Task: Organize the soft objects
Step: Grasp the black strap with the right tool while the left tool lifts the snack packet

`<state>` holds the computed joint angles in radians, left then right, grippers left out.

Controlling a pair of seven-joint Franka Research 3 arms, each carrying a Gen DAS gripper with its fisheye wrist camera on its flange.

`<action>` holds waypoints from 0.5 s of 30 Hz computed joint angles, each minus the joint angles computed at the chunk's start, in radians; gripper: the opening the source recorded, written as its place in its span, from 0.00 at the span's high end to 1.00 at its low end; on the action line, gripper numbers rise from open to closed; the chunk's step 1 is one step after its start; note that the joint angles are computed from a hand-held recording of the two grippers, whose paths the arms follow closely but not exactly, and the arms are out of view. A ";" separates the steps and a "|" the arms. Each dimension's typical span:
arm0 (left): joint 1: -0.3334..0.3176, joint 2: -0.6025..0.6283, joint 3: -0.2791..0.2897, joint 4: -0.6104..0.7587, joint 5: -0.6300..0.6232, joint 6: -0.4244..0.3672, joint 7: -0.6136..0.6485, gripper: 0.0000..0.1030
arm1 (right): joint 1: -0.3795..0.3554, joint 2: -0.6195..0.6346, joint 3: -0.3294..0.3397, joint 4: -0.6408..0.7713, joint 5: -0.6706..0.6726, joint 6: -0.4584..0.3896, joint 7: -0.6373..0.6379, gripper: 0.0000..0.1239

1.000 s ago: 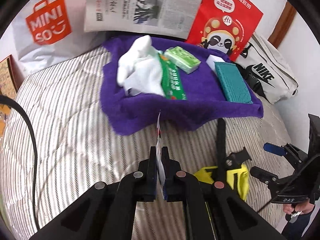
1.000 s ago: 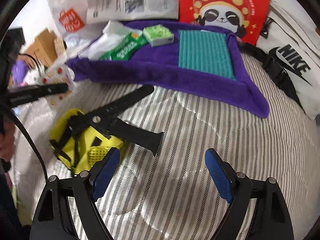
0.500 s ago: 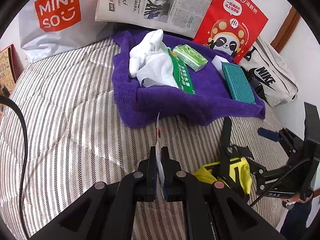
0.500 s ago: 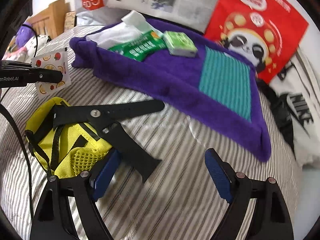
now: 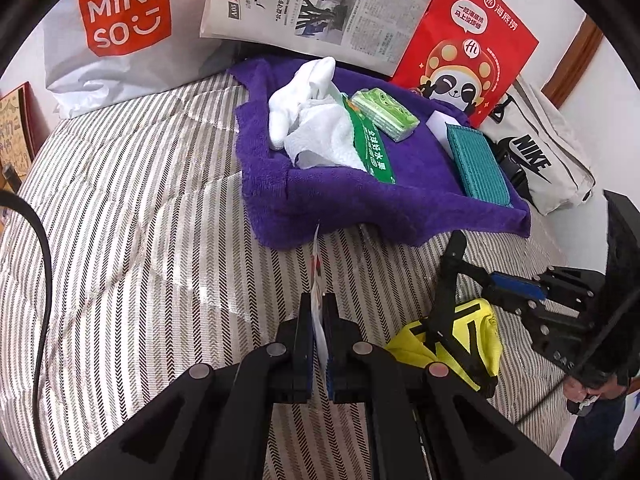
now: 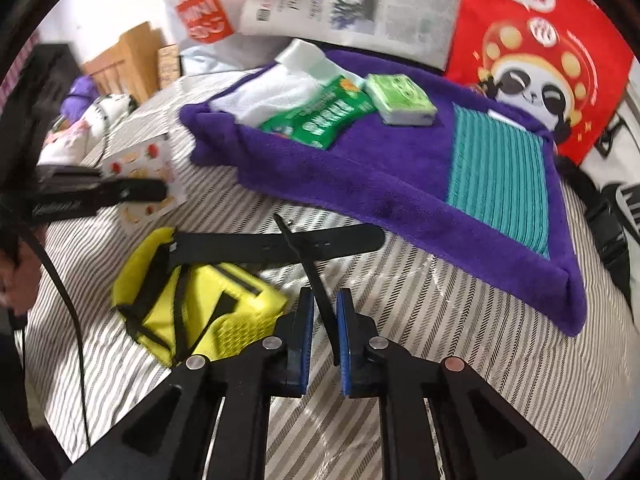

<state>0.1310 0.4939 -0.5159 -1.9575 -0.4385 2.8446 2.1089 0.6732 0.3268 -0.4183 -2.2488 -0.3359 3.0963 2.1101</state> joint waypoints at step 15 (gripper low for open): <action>0.044 -0.008 -0.044 -0.019 -0.052 0.015 0.043 0.95 | -0.011 -0.006 0.010 -0.027 0.164 0.039 -0.045 0.96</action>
